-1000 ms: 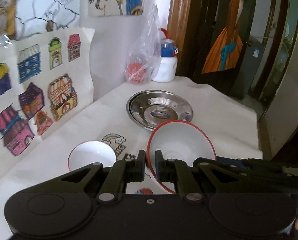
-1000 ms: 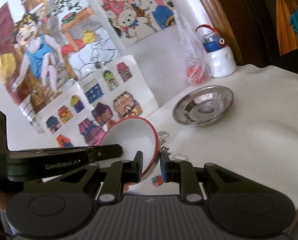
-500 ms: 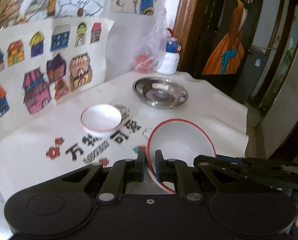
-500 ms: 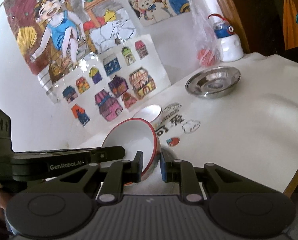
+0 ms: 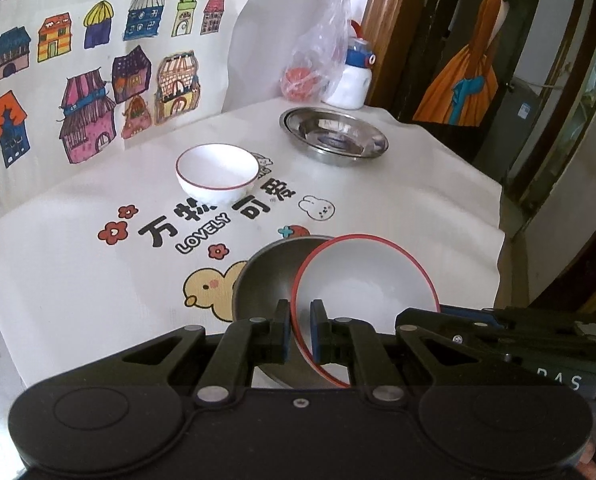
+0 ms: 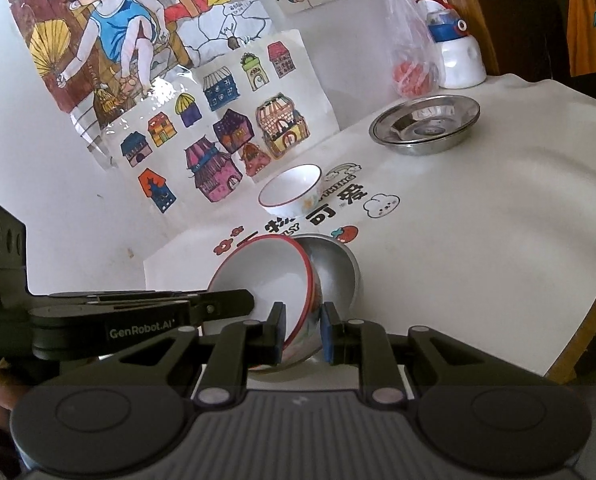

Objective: Organize plates and bowls
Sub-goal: 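Carry the white bowl with both tools and lower it into the steel bowl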

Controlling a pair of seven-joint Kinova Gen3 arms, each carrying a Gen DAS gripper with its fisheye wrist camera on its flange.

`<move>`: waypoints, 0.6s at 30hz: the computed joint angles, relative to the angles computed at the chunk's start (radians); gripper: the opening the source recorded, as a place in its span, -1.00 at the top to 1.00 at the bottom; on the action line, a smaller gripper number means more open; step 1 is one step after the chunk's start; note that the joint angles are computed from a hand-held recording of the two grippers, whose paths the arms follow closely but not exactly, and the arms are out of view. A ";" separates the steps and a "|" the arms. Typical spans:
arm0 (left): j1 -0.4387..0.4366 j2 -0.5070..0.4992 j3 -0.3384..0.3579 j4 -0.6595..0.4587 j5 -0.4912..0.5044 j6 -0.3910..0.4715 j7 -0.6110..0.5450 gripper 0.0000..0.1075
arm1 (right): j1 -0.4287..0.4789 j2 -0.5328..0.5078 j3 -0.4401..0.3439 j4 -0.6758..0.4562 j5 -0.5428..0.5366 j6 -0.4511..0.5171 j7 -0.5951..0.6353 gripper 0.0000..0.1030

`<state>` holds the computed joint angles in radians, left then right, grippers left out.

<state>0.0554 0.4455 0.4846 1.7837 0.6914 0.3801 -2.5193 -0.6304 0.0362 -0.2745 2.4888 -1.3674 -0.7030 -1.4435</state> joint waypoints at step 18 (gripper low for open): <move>0.129 0.020 -0.112 -0.074 -0.169 0.044 0.170 0.78 | 0.076 0.020 0.065 -0.039 0.087 0.141 0.044 0.52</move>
